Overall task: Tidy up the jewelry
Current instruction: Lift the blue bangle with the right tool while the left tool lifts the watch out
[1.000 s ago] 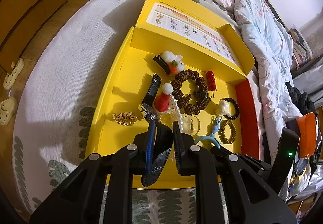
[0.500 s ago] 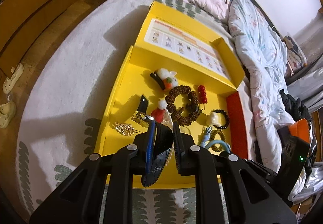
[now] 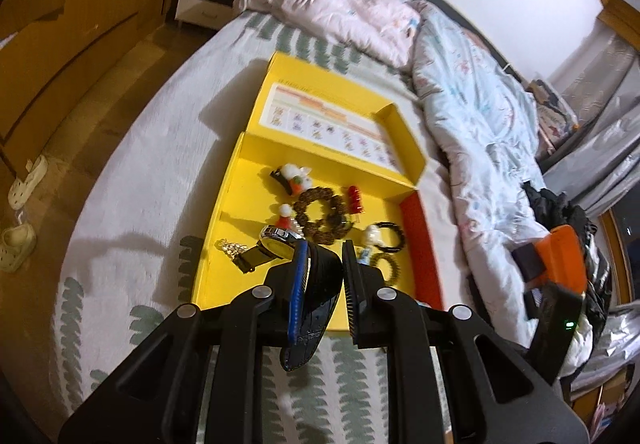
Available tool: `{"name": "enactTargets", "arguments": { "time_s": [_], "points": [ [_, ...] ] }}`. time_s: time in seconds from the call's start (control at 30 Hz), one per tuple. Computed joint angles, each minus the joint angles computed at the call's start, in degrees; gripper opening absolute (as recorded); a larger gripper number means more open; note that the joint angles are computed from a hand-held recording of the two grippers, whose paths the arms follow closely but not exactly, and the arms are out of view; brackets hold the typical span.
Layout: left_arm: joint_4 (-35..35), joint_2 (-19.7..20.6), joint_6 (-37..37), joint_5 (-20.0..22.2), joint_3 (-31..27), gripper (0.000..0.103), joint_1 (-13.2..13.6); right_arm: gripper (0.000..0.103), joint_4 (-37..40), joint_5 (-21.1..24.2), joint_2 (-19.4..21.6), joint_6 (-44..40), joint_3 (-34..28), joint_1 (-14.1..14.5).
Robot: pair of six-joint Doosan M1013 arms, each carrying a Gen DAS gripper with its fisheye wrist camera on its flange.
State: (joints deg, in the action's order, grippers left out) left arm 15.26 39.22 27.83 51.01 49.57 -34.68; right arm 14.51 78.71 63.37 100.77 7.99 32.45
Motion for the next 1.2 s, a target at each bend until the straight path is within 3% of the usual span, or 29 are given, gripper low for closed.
{"name": "enactTargets", "arguments": {
  "time_s": [0.07,0.17,0.5,0.8,1.2],
  "points": [
    [1.2,-1.1,-0.4,-0.7,0.9,0.018,-0.8,0.011,0.8,-4.3,-4.5,-1.3,8.6,0.1],
    [2.1,-2.7,-0.5,-2.1,2.8,0.018,-1.9,0.011,2.0,-7.4,-8.6,-2.9,16.5,0.3],
    [-2.9,-3.9,3.0,-5.1,7.0,0.018,-4.6,0.011,0.5,-8.4,-13.1,-2.3,28.6,0.3],
    [-8.7,-1.7,8.5,-3.8,6.1,0.018,-4.8,0.011,-0.1,-6.2,-11.0,-1.1,27.1,-0.2],
    [-8.8,-1.3,6.4,1.2,9.8,0.018,-3.2,0.011,-2.2,-1.4,-6.3,0.1,20.6,-0.1]
  ]
}}
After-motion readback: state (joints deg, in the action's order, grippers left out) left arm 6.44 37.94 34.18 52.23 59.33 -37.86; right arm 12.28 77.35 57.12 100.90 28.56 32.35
